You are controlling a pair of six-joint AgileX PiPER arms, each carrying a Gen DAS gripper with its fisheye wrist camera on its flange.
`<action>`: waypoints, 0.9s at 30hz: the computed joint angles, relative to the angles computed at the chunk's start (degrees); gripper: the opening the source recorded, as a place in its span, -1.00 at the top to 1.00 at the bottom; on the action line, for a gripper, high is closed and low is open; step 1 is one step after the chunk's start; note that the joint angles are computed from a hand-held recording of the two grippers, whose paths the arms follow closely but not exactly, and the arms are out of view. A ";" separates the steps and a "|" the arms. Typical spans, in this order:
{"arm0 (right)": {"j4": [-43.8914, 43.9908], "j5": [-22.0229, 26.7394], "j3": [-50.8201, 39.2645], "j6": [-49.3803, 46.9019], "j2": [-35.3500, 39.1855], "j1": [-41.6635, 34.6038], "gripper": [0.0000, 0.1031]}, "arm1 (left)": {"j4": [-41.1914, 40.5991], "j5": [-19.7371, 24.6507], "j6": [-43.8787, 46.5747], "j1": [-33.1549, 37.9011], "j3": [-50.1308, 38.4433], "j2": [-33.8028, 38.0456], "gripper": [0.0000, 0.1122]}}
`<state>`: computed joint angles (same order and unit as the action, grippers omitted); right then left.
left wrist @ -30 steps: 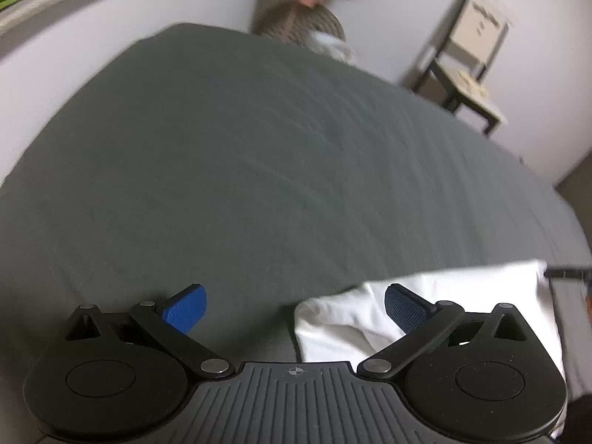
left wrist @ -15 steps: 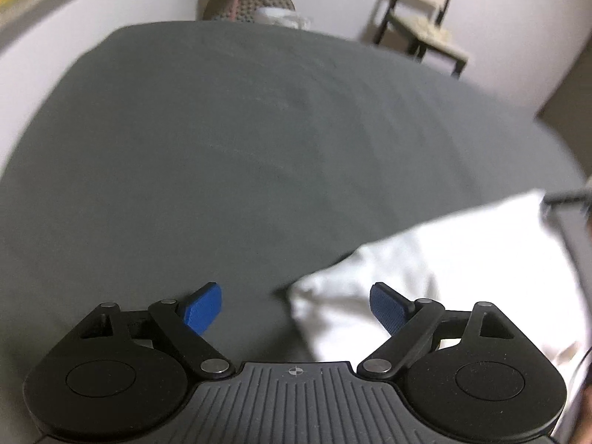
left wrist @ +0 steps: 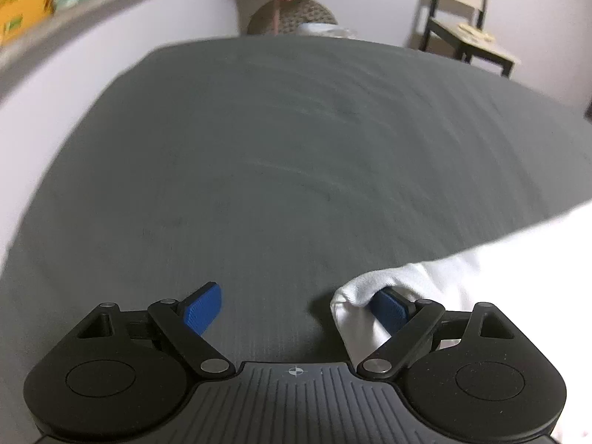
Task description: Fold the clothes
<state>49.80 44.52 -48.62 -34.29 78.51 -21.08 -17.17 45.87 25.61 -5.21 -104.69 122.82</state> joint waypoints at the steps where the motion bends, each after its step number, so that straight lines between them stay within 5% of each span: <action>1: 0.29 0.38 0.00 -0.33 0.03 -0.51 -0.21 | -1.43 0.72 0.87 0.68 -0.49 0.35 -0.58; 6: 1.53 1.10 0.22 -0.45 0.29 -2.22 -0.12 | -2.30 6.60 1.06 2.09 -6.08 2.92 -0.61; 9: 0.69 1.06 0.27 -0.36 -0.02 -2.26 -0.12 | 2.45 4.84 -2.70 2.69 -6.51 3.92 -0.61; 15: 1.00 0.41 1.36 0.00 -1.17 -1.63 -0.12 | -19.58 11.76 8.10 6.75 -4.92 2.38 -0.61; 18: 0.60 -0.28 1.69 1.24 -1.70 -0.48 -0.12 | -9.60 9.06 7.10 0.47 -3.74 2.17 -0.61; 23: -5.52 -1.46 0.36 6.78 -2.48 2.77 -0.12 | 8.71 1.91 -6.64 -4.42 -1.58 2.52 -0.67; 25: -6.95 -0.76 -0.37 7.81 -2.31 2.87 -0.12 | 9.83 0.50 -9.83 -2.89 -1.50 2.62 -0.67; 27: -6.99 -0.04 -0.61 7.04 -2.54 2.12 -0.12 | 1.79 2.04 -6.73 0.20 -2.55 2.70 -0.67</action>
